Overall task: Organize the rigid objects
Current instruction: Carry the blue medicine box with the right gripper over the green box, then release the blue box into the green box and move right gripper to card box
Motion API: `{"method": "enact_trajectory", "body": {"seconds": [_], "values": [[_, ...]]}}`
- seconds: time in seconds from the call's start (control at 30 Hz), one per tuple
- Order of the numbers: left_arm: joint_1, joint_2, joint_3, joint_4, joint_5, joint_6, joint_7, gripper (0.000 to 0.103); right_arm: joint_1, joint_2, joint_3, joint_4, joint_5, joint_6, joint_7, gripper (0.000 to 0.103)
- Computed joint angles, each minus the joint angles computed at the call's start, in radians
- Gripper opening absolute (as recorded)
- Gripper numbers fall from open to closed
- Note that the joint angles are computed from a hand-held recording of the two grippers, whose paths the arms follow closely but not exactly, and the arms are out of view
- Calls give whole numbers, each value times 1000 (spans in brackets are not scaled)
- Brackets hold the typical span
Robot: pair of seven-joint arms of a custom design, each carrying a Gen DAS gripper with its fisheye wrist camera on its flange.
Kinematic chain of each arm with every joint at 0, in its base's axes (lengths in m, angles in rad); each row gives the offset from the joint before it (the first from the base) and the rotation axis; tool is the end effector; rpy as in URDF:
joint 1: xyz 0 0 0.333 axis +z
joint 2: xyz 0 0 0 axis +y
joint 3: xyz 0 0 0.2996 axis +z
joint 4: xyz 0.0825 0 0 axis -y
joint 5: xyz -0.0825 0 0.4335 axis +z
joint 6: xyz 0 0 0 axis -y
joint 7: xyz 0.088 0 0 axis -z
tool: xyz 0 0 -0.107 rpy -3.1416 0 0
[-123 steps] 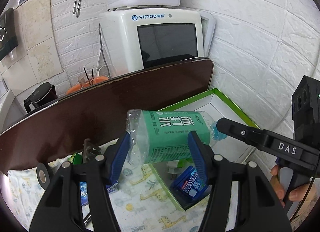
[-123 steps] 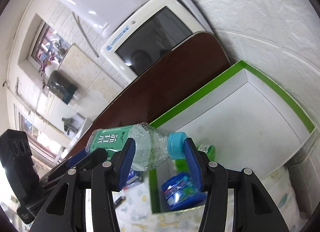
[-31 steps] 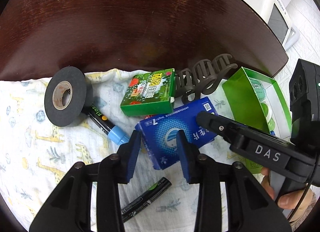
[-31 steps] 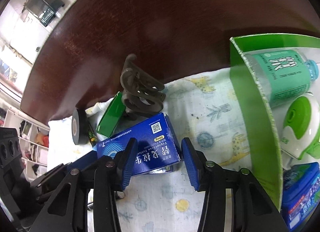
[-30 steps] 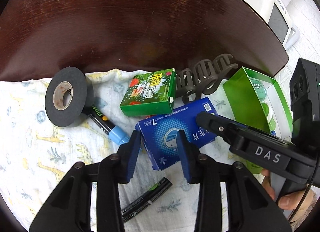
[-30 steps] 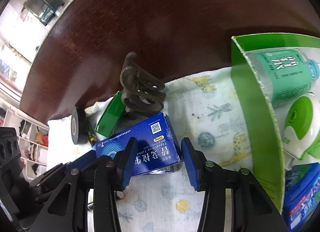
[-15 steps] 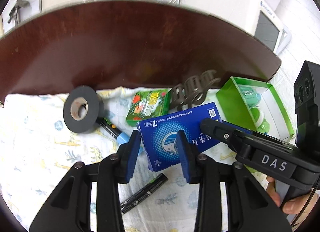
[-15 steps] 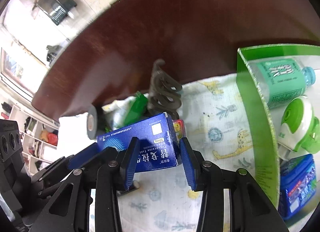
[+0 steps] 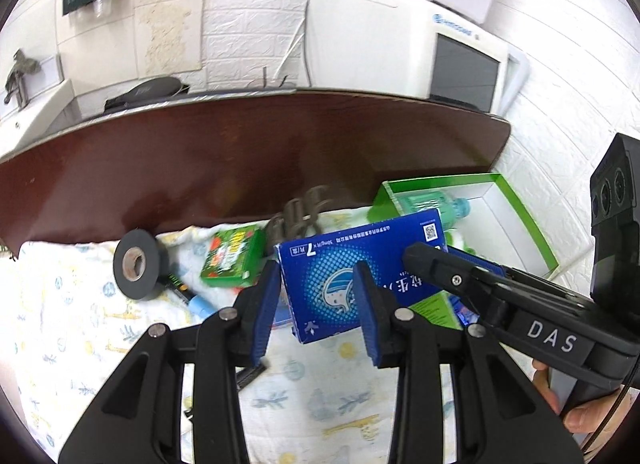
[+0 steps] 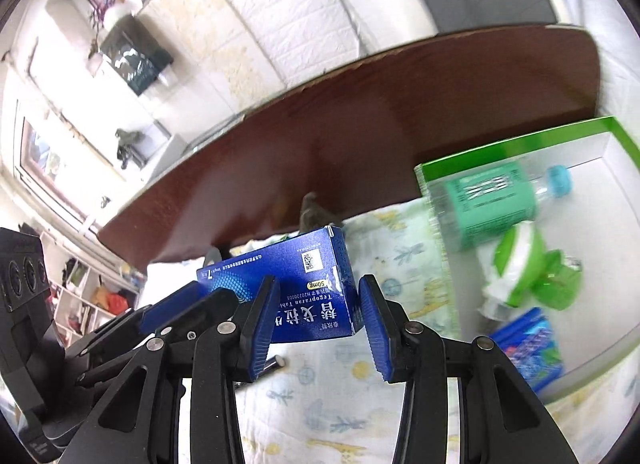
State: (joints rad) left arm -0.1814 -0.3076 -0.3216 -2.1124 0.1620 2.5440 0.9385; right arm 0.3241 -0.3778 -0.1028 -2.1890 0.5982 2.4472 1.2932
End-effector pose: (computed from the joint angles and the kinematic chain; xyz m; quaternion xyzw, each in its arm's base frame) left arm 0.4903 -0.2915 0.5935 -0.6600 0.6552 -0.3170 0.1862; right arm 0.5296 0.1139 0.5840 -0.6959 0.5979 -0.0296 0.3967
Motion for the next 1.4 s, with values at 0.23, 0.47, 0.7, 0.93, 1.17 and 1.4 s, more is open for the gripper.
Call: {"method": "enact_trajectory", "body": {"seconds": [0.23,0.47,0.7,0.93,1.17,1.4], "values": [[-41,153,-40,188,108,-32,-5,34,-35,-76,-57,-42,13,28,-9,44],[-155,344,-13,400,188,-74,9,34,-77,-85,-120,-51,32,56,-28,44],[-270,525,43,607,211,-131,58,34,-121,-40,-166,-36,94,64,-63,44],[-343,676,93,779,176,-187,133,34,-170,0,-160,-48,147,117,-59,44],[-372,754,127,869,130,-231,161,33,-198,43,-130,-45,110,159,-33,44],[-370,743,138,846,122,-228,169,33,-204,62,-127,-34,123,138,-49,44]]}}
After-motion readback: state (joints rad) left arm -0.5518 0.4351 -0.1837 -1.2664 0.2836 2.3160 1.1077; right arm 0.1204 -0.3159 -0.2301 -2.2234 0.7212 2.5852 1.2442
